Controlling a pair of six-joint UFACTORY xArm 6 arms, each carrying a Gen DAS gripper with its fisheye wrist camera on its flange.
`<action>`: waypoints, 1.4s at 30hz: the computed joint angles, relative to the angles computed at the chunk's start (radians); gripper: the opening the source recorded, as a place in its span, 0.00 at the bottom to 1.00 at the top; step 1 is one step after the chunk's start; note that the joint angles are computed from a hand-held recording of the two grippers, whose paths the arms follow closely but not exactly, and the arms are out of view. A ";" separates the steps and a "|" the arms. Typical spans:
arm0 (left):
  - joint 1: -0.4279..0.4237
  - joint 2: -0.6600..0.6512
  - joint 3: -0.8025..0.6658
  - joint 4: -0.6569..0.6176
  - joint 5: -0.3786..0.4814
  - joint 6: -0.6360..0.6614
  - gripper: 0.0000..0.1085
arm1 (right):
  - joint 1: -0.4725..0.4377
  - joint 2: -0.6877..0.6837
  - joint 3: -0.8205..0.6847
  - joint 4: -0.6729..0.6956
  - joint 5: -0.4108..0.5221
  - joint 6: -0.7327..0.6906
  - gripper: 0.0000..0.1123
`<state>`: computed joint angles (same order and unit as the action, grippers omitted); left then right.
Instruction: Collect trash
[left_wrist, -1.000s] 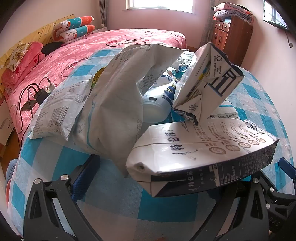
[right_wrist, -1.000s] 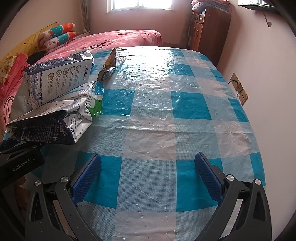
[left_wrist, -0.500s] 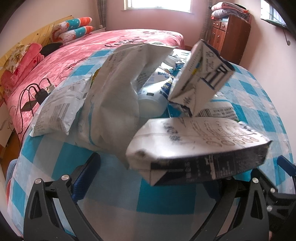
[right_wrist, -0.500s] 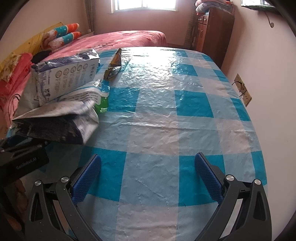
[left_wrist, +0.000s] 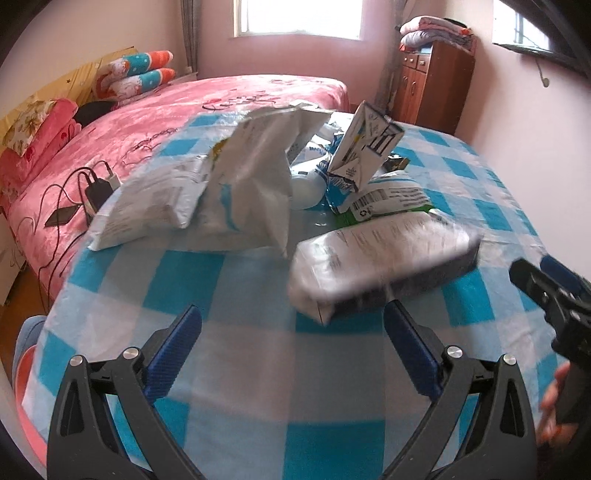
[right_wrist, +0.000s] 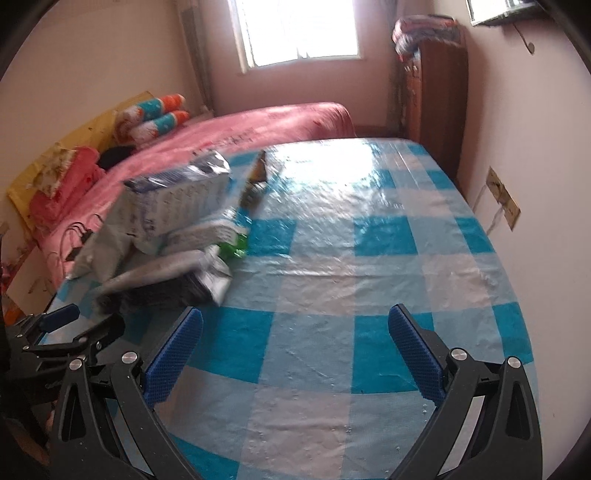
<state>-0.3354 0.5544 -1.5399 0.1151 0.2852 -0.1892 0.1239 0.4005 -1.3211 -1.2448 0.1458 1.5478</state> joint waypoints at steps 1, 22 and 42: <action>0.005 -0.027 0.036 0.006 -0.023 0.001 0.91 | 0.004 -0.007 -0.003 -0.056 0.006 0.043 0.88; 0.113 -0.282 0.319 0.516 -0.198 -0.363 0.91 | 0.174 -0.241 0.129 -0.426 0.247 0.491 0.88; 0.159 -0.350 0.448 0.274 -0.301 -0.132 0.91 | 0.339 -0.319 0.168 -0.152 0.406 0.259 0.88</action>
